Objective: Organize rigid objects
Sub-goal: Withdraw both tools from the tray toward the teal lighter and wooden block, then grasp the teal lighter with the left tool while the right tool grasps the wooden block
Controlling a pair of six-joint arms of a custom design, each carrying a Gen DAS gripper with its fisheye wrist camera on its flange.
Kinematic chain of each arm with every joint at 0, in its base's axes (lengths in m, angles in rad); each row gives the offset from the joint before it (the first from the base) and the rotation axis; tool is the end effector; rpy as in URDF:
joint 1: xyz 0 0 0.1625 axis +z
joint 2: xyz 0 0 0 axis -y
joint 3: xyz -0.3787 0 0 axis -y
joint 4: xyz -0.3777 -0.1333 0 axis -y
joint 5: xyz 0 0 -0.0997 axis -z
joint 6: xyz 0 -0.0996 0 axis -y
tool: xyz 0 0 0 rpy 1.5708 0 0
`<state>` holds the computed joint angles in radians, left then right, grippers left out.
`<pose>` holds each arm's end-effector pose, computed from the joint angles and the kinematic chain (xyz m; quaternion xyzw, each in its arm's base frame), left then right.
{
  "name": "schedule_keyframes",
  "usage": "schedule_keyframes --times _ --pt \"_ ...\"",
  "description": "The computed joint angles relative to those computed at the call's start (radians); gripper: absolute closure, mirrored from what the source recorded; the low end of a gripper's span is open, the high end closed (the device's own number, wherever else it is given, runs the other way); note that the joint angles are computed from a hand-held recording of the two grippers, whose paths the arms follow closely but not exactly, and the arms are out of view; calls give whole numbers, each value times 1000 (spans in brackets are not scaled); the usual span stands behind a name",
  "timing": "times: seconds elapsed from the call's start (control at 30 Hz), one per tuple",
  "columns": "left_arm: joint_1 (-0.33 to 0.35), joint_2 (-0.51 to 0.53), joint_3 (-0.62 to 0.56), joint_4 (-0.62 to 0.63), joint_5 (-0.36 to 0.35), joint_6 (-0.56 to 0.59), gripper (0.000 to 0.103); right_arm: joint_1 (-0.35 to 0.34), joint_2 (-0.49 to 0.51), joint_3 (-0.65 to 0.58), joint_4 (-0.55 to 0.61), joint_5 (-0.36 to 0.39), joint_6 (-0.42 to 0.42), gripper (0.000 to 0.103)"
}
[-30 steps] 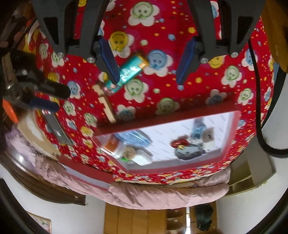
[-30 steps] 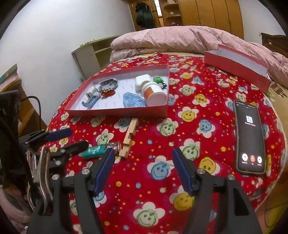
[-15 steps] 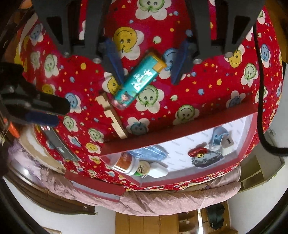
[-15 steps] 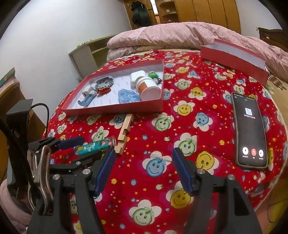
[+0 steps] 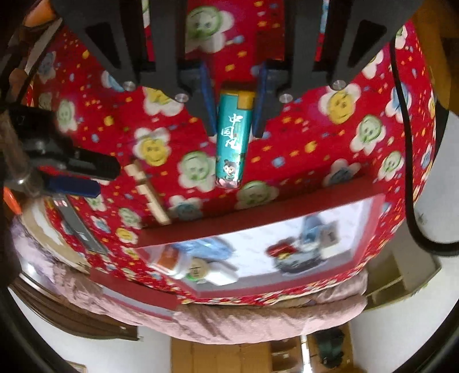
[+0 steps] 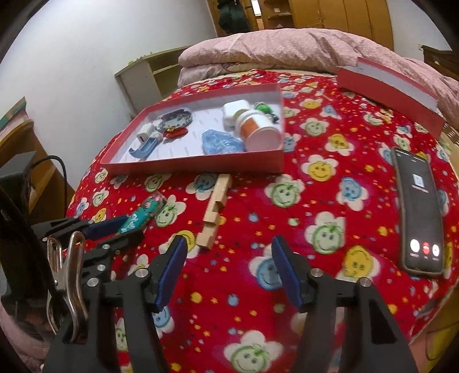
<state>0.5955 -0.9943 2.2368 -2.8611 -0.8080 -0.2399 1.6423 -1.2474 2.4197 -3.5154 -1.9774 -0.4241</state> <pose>-0.2436 -0.4092 0.0553 0.3252 0.8691 -0.2307 0.2928 0.1224 -0.3944 0.1775 0.1488 -0.8982 0.3304 0.2488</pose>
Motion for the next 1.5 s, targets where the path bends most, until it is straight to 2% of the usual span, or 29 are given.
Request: schedule_keyframes --times 0.07,0.1,0.13,0.2,0.3,0.37,0.47,0.57,0.67,0.8,1.0,1.13,1.23,1.33,1.5 --pt "8 -26 12 7 2 -13 76 8 26 -17 2 -7 -8 44" --pt "9 -33 15 16 12 -18 69 11 41 -26 0 -11 -14 46" --pt "9 -38 17 24 24 -23 57 16 59 -39 -1 -20 -20 50" --pt "8 -46 24 36 61 -38 45 24 93 -59 -10 -44 -34 55" --pt "19 -63 28 65 86 -68 44 41 146 -81 -64 -92 -81 62" --pt "27 -71 27 78 102 -92 41 49 158 -84 -77 -114 -104 81" --pt "32 -78 30 87 151 -112 40 50 146 -71 -69 -107 -139 90" --pt "41 -82 27 114 206 -149 40 50 124 -49 -48 -82 -192 90" --pt "63 -99 25 110 197 -170 40 50 98 -33 -19 -72 -227 90" --pt "75 -124 31 90 149 -151 39 49 81 -33 -12 -105 -272 90" --pt "80 -130 42 -6 28 -80 19 52 104 -57 -77 -195 -346 85" --pt "85 -93 17 -41 -30 -45 16 47 119 -75 -100 -215 -380 77" --pt "86 -54 -10 -36 -48 -13 15 43 127 -91 -100 -230 -374 75" --pt "76 -22 -18 -57 -20 9 13 35 113 -88 -78 -217 -345 73" --pt "73 20 -35 -81 31 39 12 23 87 -59 -85 -185 -278 63"
